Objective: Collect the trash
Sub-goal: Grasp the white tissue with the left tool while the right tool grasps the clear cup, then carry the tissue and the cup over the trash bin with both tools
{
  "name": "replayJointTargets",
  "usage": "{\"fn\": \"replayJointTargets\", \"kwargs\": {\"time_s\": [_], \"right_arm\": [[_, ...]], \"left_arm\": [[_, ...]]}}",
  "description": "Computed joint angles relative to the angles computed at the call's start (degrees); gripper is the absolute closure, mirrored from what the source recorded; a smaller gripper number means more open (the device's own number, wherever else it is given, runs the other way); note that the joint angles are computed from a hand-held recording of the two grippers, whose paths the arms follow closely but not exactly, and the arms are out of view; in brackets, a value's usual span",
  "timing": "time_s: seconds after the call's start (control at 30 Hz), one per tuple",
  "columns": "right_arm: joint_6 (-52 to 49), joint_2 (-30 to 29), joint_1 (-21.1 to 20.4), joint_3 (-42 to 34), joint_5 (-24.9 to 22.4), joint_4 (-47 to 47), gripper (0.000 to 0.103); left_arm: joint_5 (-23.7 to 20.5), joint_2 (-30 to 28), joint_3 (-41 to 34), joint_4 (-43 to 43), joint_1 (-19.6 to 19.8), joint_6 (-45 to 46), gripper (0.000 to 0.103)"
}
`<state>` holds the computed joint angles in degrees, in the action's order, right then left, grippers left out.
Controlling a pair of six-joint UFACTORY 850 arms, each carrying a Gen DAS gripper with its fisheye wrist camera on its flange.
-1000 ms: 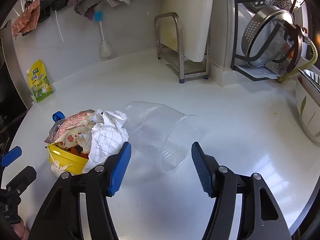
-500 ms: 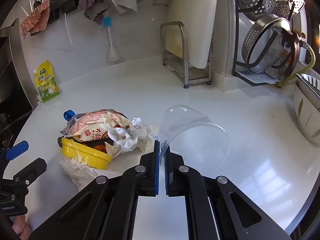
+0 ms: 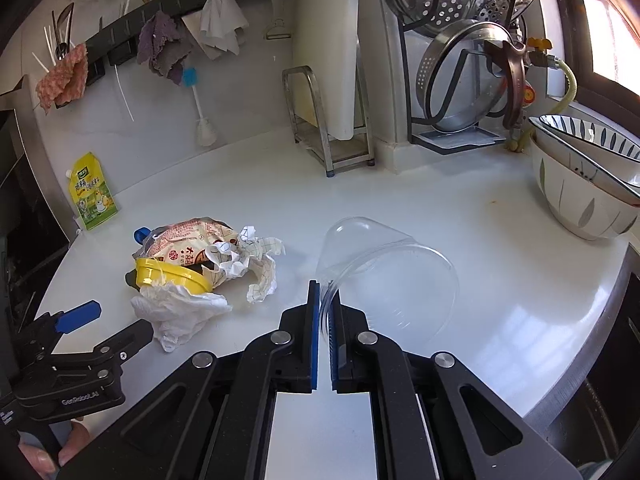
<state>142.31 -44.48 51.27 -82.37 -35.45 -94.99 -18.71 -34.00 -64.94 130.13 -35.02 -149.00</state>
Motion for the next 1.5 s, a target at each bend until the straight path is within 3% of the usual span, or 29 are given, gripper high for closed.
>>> {"fn": "replayJointTargets", "kwargs": {"time_s": [0.1, 0.17, 0.3, 0.4, 0.5, 0.57, 0.67, 0.97, 1.23, 1.5], "right_arm": [[2.5, 0.7, -0.2, 1.2, 0.2, -1.5, 0.099], [4.0, 1.0, -0.4, 1.7, 0.8, -2.6, 0.099], [3.5, 0.9, -0.4, 1.6, 0.7, -2.8, 0.099], [4.6, 1.2, -0.5, 2.1, 0.7, -3.6, 0.099], [6.1, 1.4, -0.6, 2.6, 0.7, -4.5, 0.099], [6.0, 1.5, -0.4, 2.6, 0.4, -4.6, 0.099], [5.7, 1.6, 0.2, 2.7, -0.3, -4.5, 0.099], [7.6, 2.9, 3.4, 5.5, -2.1, -3.5, 0.099], [8.7, 6.0, 10.7, 10.2, -9.7, -0.1, 0.099], [9.1, 6.6, 19.2, 11.0, -15.5, 6.7, 0.099]], "left_arm": [[-0.3, -1.2, -1.9, -7.7, -0.9, 7.7, 0.009], [-0.1, -2.0, -3.1, -11.9, -1.3, 12.2, 0.017], [2.5, -4.1, -6.4, -25.0, -1.3, 25.7, 0.056], [3.9, -3.9, -6.0, -22.1, -0.9, 22.6, 0.081], [3.7, -2.6, -4.0, -11.6, -0.6, 11.4, 0.087], [2.1, -1.2, -1.8, -4.3, -0.7, 3.7, 0.088], [-0.5, 0.7, 1.1, -1.3, -1.3, 0.7, 0.088], [-4.8, 6.5, 9.9, -1.2, -2.5, -0.1, 0.088], [-11.1, 13.9, 20.1, -0.3, -5.7, -0.8, 0.088], [-12.5, 20.8, 28.4, 4.1, -8.6, -6.6, 0.088]]}}
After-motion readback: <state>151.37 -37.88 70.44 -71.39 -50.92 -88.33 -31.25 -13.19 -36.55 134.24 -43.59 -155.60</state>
